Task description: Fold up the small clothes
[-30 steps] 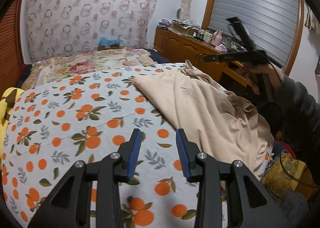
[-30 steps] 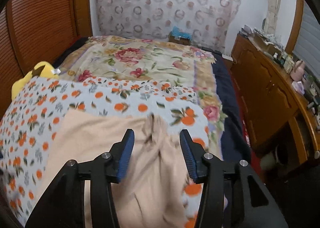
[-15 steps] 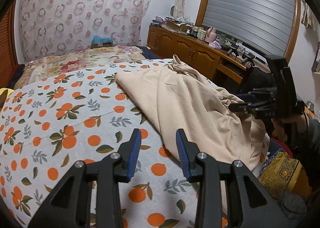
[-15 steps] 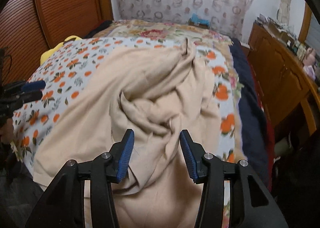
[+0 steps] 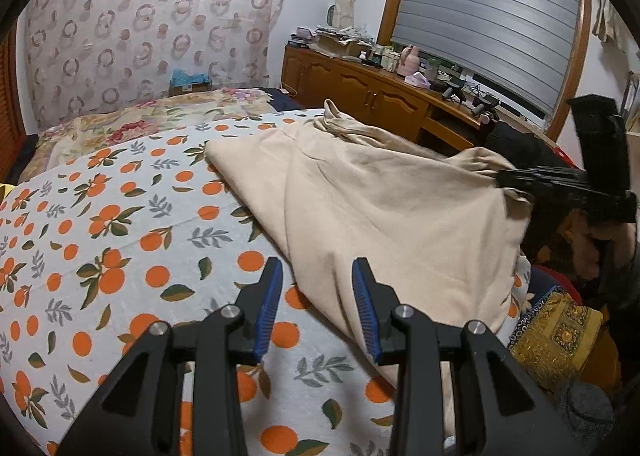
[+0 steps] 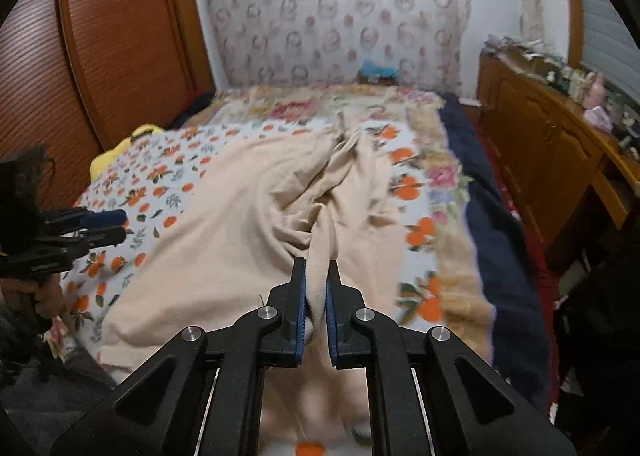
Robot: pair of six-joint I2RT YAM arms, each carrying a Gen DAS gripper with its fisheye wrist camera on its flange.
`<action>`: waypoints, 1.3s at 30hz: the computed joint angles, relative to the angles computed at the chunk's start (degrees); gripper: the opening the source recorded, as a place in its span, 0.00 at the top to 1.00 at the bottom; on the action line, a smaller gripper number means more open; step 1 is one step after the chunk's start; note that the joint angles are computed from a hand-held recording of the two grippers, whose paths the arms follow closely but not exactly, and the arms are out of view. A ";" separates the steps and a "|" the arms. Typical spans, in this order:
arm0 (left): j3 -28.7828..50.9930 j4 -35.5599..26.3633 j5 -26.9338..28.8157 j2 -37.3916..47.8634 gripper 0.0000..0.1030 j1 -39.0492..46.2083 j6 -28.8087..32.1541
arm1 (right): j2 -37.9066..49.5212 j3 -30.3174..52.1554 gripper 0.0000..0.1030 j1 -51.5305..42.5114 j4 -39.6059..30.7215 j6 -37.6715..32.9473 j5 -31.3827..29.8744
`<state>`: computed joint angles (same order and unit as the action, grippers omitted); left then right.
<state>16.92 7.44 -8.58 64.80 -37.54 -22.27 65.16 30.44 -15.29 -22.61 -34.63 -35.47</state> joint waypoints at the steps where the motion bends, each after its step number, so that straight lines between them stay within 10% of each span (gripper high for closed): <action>1: 0.07 -0.02 -0.04 0.08 0.66 -0.17 -0.05 | -0.78 0.42 0.94 -1.82 -2.38 -1.41 -0.62; 10: 1.07 1.09 -0.51 2.81 0.66 -1.56 -0.83 | -1.89 -0.22 0.94 -19.43 -13.51 -16.05 -2.08; 14: 1.46 1.78 -0.56 4.16 0.66 -1.83 -1.03 | -1.48 -1.58 0.91 -17.72 -9.66 -14.83 -2.31; 16: 1.66 1.81 -0.41 4.68 0.66 -1.81 -1.01 | -2.06 -2.95 0.60 -13.80 -4.92 -10.99 -0.70; 23: 1.70 2.25 -0.71 5.76 0.66 -2.63 -1.22 | 5.95 -4.11 0.58 -5.39 5.16 -2.85 3.78; 28: 1.57 2.53 -0.24 5.96 0.66 -2.19 -1.40 | 7.02 -5.04 0.94 -5.12 6.27 -4.84 5.97; 39: 1.44 4.00 0.90 6.60 0.66 -0.21 -0.70 | -0.73 -2.96 0.98 -19.61 -7.44 -18.24 -2.28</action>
<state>18.36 11.45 -7.68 71.40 -37.75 -22.98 64.43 27.48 -34.89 -30.05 -52.87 -37.74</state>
